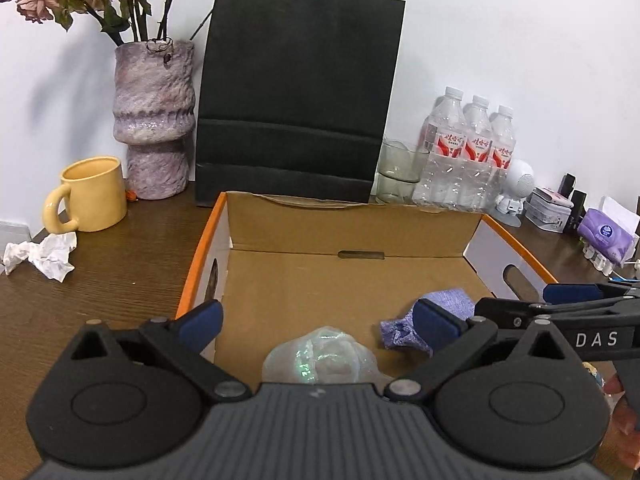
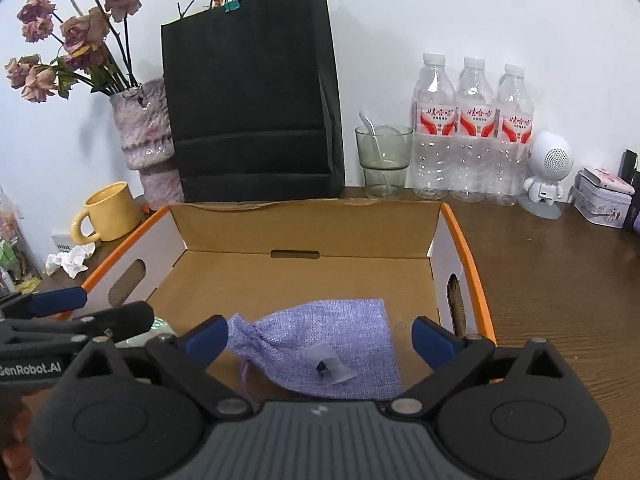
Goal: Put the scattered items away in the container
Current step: 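Carry the bag and wrapper into the box and open both grippers, then grasp the white plastic container with the left gripper while the right gripper grasps the plush toy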
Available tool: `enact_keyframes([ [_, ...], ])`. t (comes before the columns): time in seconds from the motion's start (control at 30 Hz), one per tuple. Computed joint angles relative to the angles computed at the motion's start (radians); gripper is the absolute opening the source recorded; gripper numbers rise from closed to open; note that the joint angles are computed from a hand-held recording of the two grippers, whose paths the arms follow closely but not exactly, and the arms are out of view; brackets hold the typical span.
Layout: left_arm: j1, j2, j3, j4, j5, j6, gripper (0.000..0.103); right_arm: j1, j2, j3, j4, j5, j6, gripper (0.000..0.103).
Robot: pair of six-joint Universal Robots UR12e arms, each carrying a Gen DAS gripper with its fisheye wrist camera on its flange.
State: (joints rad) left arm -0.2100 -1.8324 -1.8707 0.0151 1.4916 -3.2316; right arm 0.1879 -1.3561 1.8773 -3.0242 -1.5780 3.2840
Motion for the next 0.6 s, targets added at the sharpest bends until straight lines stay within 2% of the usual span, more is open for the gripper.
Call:
enact_keyframes([
  [0.13, -0.003, 0.01, -0.005, 0.005, 0.011, -0.005, 0.103, 0.001, -0.006, 0.002, -0.004, 0.0, 0.003, 0.099],
  [0.27, 0.001, 0.048, -0.037, 0.044, 0.014, -0.027, 0.103, 0.003, -0.038, 0.027, -0.041, -0.004, 0.01, 0.099],
  [0.43, 0.012, 0.121, -0.114, 0.097, 0.007, -0.006, 0.103, 0.002, -0.117, 0.101, -0.121, -0.016, -0.019, 0.102],
  [0.6, 0.025, 0.194, -0.204, 0.092, -0.006, 0.013, 0.103, 0.004, -0.203, 0.2, -0.139, -0.028, -0.035, 0.103],
])
